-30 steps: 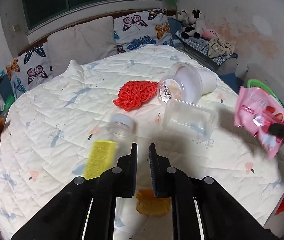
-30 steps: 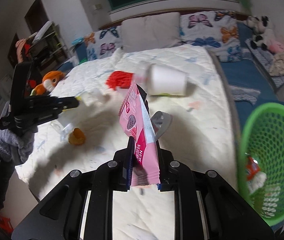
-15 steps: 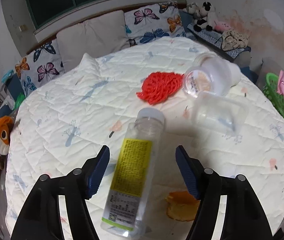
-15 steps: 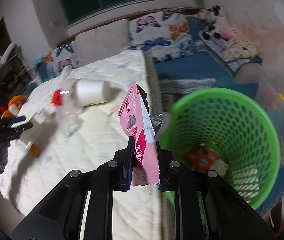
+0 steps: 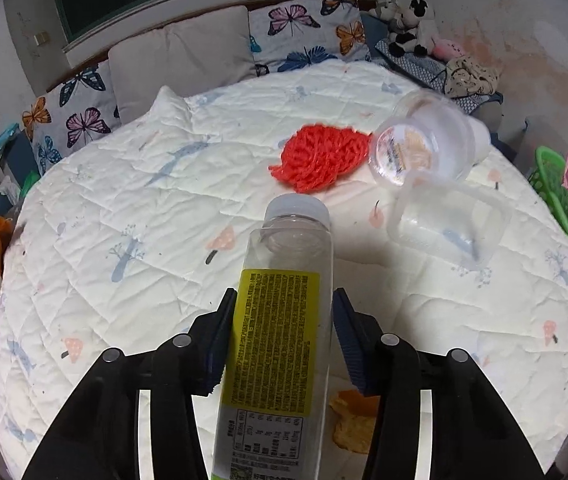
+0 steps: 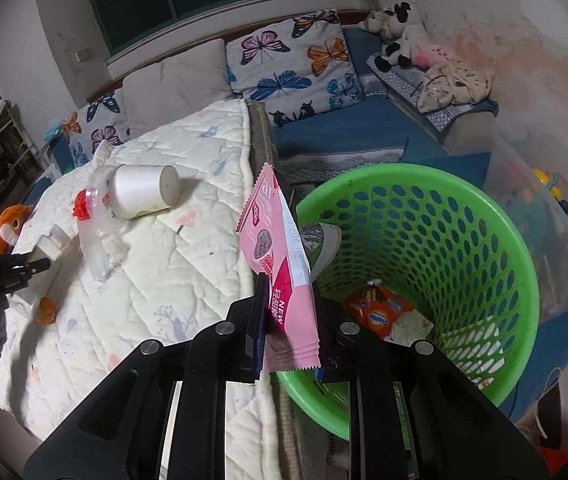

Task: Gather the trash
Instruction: 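Carry the pink wrapper and bottle to the green basket and release both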

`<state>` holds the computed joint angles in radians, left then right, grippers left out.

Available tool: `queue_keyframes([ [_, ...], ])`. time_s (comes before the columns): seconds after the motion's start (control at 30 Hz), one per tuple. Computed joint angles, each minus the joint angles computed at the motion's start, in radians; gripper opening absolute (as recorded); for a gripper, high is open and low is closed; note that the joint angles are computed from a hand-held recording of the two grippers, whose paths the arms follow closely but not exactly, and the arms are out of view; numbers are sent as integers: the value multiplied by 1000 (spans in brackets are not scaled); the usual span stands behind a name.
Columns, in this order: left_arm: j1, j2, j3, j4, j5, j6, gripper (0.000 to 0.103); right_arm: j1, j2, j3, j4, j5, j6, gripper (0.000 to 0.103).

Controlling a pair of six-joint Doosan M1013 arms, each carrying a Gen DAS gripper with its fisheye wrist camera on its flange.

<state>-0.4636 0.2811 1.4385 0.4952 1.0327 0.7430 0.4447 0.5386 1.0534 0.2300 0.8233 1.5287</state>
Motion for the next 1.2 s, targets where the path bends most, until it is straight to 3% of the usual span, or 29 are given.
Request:
queue_keyframes([
  [0.23,-40,-17,-49,52,-6,-16,46,-15,-7,14,-51,-13,44,19],
  [0.5,-84,38,-167,10,-42,58,46,-31,4,17,-113,-5,69,23],
  [0.57,-95,66,-211,-12,-51,88,46,-37,5,20,-109,-1,71,32],
  [0.63,-106,97,-257,-38,-58,117,46,-45,3,30,-98,-6,67,47],
  [0.9,-136,230,-450,-142,-41,243,46,-73,-30,80,-76,-44,50,49],
  [1.2,-165,420,-723,-272,69,355,46,-107,-76,149,-20,-88,25,54],
])
